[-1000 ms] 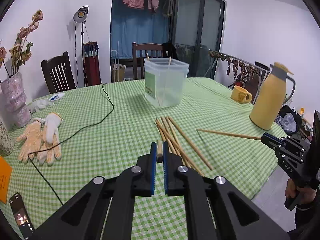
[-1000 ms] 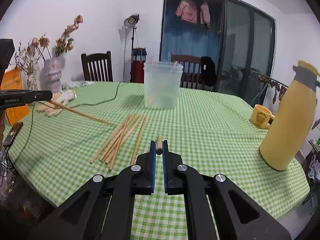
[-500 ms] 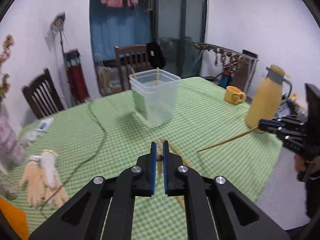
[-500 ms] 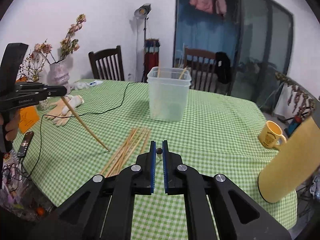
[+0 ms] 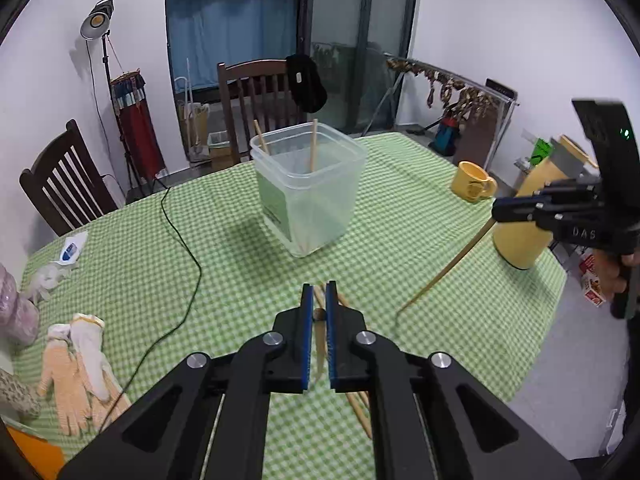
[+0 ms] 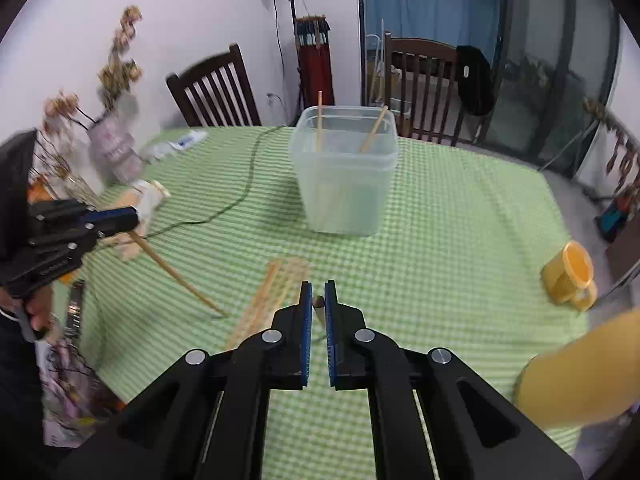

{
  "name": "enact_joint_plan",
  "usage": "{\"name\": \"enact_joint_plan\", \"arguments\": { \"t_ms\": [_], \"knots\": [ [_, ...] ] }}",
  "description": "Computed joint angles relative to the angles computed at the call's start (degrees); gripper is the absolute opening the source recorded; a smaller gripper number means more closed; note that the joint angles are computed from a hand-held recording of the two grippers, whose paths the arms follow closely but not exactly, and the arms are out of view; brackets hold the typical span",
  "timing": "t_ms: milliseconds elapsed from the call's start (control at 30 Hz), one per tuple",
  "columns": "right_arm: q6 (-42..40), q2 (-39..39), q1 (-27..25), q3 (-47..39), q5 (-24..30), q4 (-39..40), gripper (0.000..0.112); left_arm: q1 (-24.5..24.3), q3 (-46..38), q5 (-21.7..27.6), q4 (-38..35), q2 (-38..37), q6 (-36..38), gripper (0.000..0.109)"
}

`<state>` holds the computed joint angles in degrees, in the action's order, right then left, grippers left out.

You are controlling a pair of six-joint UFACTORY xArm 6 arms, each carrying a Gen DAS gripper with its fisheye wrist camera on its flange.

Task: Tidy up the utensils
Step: 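Lift the chopstick with the left tool and carry it over the clear box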

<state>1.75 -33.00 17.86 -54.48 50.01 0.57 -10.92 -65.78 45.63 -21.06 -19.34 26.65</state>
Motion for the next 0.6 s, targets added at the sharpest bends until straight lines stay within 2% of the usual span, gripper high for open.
{"name": "enact_joint_plan", "arguments": {
  "t_ms": [200, 300, 367, 500, 600],
  "knots": [
    [1.1, 3.7, 2.0, -4.6, 1.3, -3.6, 0.006, 2.0, -7.5, 4.9, -1.6, 5.6, -0.1, 0.003],
    [0.5, 5.4, 1.7, -8.4, 1.8, -4.4, 0.006, 2.2, -14.7, 8.0, -1.3, 9.4, -0.8, 0.003],
    [-0.2, 7.1, 1.1, -11.7, 1.9, -4.4, 0.006, 1.7, -18.9, 7.9, 0.0, 11.5, -1.2, 0.003],
    [-0.6, 12.8, -0.2, -22.7, 3.5, -5.5, 0.006, 1.1, -32.3, 10.7, -0.4, 18.2, -2.7, 0.003],
    [-1.4, 17.4, -1.4, -32.1, 3.9, -4.8, 0.006, 1.0, -48.5, 14.3, -1.4, 26.6, -5.5, 0.003]
  ]
}}
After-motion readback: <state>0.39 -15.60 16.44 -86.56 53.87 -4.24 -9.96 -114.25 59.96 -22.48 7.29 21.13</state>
